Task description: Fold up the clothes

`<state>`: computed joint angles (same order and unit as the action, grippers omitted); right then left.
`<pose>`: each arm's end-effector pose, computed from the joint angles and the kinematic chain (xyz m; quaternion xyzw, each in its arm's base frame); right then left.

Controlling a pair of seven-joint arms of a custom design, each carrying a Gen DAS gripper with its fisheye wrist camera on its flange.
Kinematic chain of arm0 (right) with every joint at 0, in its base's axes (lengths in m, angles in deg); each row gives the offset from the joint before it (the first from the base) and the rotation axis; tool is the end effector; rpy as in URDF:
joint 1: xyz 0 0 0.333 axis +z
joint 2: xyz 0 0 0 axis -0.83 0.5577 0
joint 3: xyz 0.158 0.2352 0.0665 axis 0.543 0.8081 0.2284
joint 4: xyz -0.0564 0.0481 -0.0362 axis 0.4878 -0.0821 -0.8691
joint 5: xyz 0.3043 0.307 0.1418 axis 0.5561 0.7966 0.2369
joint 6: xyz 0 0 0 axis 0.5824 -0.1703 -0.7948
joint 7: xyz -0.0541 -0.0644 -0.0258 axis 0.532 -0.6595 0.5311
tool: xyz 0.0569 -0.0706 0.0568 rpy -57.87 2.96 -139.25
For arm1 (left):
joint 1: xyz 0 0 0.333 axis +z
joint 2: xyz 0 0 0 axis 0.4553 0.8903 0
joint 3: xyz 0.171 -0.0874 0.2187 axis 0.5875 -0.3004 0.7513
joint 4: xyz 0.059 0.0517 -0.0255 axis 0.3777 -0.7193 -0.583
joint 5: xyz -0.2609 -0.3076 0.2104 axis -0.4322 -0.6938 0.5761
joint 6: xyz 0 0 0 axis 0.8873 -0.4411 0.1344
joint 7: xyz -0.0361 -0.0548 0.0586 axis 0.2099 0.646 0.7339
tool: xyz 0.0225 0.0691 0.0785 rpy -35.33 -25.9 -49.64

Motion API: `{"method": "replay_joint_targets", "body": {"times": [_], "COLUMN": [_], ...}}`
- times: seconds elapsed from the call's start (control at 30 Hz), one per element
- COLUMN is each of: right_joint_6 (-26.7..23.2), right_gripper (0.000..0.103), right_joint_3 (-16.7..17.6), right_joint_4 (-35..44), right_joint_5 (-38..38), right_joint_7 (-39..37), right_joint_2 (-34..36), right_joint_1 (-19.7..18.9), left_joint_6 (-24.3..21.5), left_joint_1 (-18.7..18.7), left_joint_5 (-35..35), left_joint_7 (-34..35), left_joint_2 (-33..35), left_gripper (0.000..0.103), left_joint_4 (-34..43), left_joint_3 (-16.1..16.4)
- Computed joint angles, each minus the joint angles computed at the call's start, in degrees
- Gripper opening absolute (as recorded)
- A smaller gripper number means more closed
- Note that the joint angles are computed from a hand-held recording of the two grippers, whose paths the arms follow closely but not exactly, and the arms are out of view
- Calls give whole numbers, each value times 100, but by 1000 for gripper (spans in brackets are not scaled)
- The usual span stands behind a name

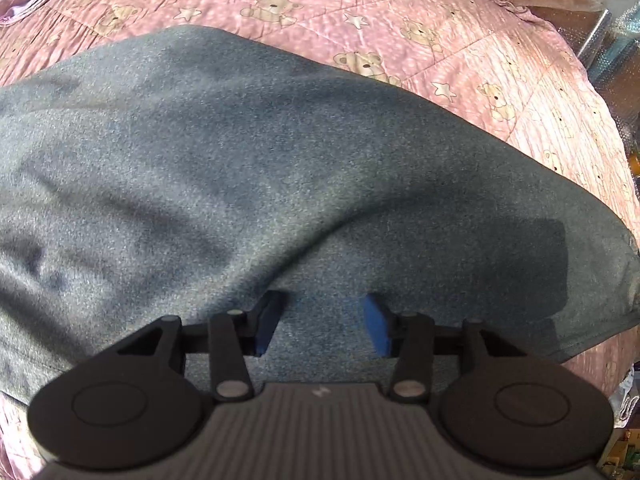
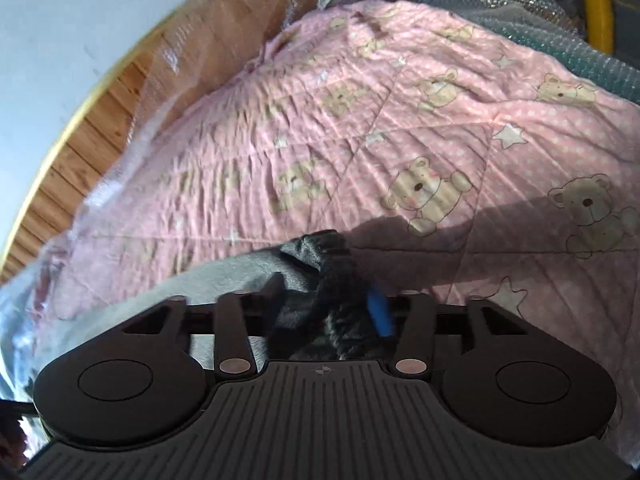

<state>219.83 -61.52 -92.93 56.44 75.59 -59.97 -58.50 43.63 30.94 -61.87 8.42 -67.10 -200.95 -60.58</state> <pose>0.7418 -0.0027 0.4715 -0.6617 0.6293 -0.0183 0.4071 0.5148 0.0447 0.4994 -0.8471 0.5018 -0.1666 0.0536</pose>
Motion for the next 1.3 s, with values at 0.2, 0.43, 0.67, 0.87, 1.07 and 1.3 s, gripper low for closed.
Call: {"method": "replay_joint_targets", "body": {"times": [0.2,0.43,0.67,0.87,1.07,1.3], "right_joint_6": [-352,614,1003,880,784,1081], "right_gripper": [65,20,16,16,57,54], "right_joint_3": [-263,-212,-165,-305,-493,-538], "right_joint_4": [-825,-1723,-2420,-2746,-2711,-2035], "right_joint_5": [-227,-507,48,333,626,-151], "right_joint_7": [273,-241,-2747,-3654,-3207,-422], "right_joint_2": [-679,-1337,-2157,-2429,-2399,-1438], "right_joint_1": [-91,300,921,1238,1136,644], "left_joint_6": [399,692,286,-253,187,347], "left_joint_1": [-413,-925,-837,-855,-533,-265], "left_joint_5": [-763,-2561,-3722,-2565,-2630,-3985], "left_joint_7": [347,1424,2190,2215,1712,1954], "left_joint_2": [390,1779,3576,4549,4311,4496], "left_gripper": [47,54,70,55,8,20], "left_joint_4": [452,1943,4023,5066,4568,4664], "left_joint_3": [33,-157,-929,-1384,-1534,-1790]}}
